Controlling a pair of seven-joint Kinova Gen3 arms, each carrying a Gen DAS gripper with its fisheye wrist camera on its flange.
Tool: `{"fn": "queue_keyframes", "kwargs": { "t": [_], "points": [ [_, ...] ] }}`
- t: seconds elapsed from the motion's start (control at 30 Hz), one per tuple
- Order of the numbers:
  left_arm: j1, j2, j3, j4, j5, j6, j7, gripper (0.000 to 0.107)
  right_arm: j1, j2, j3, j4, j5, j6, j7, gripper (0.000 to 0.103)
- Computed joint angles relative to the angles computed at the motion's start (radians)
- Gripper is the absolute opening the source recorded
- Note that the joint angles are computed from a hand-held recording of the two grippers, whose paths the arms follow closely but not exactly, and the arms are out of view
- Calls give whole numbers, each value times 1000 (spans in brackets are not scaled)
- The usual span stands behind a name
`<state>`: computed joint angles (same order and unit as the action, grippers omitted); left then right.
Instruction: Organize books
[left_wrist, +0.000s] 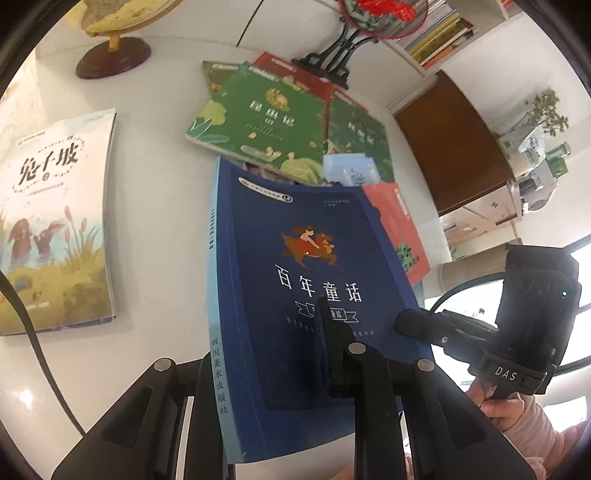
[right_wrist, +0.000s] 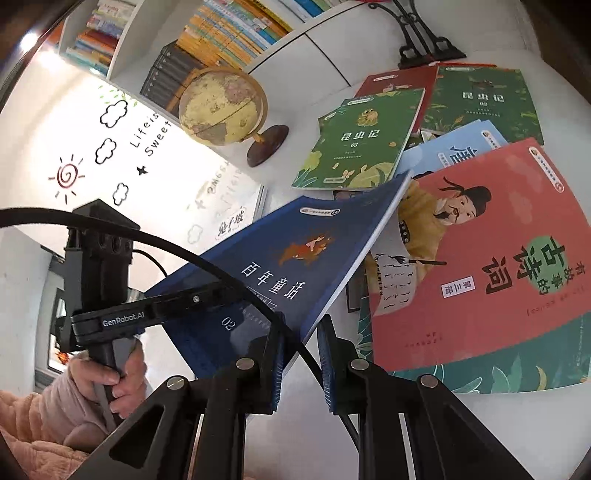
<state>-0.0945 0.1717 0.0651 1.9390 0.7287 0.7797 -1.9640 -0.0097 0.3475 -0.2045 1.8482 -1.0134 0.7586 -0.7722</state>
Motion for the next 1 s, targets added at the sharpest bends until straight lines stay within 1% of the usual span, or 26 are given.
{"fn": "queue_keyframes", "kwargs": {
  "t": [0.1,0.2,0.33,0.4,0.47,0.57,0.67,0.8,0.93,1.0],
  "points": [
    [-2,-4,-5,-4,-14,11,9,19,-16,-7,1,-2,21,-13,-13,17],
    [24,-40,-8,-3,-87,-21,41,19,-43,-23,0,-8,57,-38,-35,17],
    [5,-96,-31,13,-74,-34,6,19,-58,-38,-16,-28,63,-54,-37,17],
    [1,-131,-48,14,-101,-45,10,19,-66,-39,-25,-44,54,-58,-31,17],
    [-7,-157,-69,16,-115,-51,6,19,-89,-36,-31,-77,69,-62,-40,17],
    [-27,-178,-100,17,-128,-55,-8,19,-125,-9,-45,-147,104,-56,-54,17],
    [-50,-187,-127,26,-150,-71,-23,21,-174,38,-55,-234,166,-48,-97,17],
    [-109,-169,-172,47,-98,-79,-101,21,-253,111,-68,-354,280,-46,-175,17],
    [-159,-147,-183,64,-87,-112,-142,21,-312,190,-82,-462,372,-33,-250,17],
    [-188,-125,-187,66,-62,-116,-175,21,-343,233,-83,-524,420,-16,-288,17]
  ]
}}
